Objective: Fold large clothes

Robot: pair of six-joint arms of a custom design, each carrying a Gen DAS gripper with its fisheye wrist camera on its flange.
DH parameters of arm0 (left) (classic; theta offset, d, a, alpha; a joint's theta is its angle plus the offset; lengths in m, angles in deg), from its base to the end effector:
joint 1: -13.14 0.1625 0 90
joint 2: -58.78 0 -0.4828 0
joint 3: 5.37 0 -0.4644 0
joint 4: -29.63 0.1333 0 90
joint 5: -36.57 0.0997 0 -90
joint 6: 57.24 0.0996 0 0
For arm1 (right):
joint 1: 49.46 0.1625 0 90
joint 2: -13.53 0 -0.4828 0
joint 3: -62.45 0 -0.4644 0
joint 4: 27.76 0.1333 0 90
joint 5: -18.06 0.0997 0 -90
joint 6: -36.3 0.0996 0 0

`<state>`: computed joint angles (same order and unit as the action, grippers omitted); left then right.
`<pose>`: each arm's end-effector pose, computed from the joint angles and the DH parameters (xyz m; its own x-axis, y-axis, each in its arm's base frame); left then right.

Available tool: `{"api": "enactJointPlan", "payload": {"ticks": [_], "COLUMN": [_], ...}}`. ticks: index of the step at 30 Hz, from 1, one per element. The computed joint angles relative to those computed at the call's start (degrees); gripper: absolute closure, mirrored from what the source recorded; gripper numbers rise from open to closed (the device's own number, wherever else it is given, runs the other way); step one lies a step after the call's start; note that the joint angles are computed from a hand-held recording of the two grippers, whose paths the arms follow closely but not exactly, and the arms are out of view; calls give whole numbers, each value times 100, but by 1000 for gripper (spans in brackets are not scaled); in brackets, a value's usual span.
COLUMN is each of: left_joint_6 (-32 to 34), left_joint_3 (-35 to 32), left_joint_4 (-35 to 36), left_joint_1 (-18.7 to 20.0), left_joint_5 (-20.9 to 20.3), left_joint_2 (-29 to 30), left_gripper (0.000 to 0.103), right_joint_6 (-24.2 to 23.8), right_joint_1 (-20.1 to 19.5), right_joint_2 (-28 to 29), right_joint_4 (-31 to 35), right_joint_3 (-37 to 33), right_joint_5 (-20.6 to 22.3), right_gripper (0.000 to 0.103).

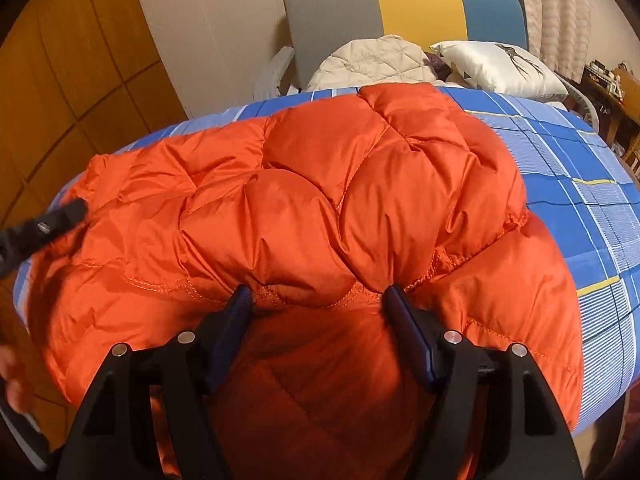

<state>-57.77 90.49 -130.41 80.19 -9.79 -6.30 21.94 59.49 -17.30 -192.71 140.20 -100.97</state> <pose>-0.0967 -0.7466 0.3700 -0.8395 -0.1266 -0.5285 0.2942 0.7119 -0.6378 0.3599 -0.7865 0.0407 -0.8018 -0.2732 0.5315 -0.5012 0.7918 -0.3490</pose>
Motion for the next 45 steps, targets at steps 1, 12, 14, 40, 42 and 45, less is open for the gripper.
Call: {"api": "enactJointPlan", "payload": {"ticks": [1, 12, 14, 40, 42, 45], "left_joint_6": [-33, 242, 271, 263, 355, 349], "left_joint_3": [-24, 54, 50, 371, 361, 341], "left_joint_4": [30, -235, -243, -268, -188, -94], "left_joint_1": [-7, -5, 12, 161, 186, 217], "left_joint_5": [22, 40, 1, -281, -266, -288], "left_joint_2": [44, 198, 204, -187, -168, -144], "left_gripper": [61, 60, 60, 61, 61, 61], "right_joint_6": [74, 1717, 2003, 3732, 3680, 3557], "right_joint_1": [-17, -513, -612, -1310, -1304, -1231], "right_joint_2": [-81, -1476, -1640, -1144, -1102, -1042], "right_joint_4": [-33, -1059, -1203, -1841, -1858, -1837], "right_joint_3": [86, 1747, 1995, 2032, 1988, 1896], "right_joint_5": [129, 1633, 1722, 3421, 3391, 3223], "right_gripper": [33, 24, 24, 10, 10, 8]}}
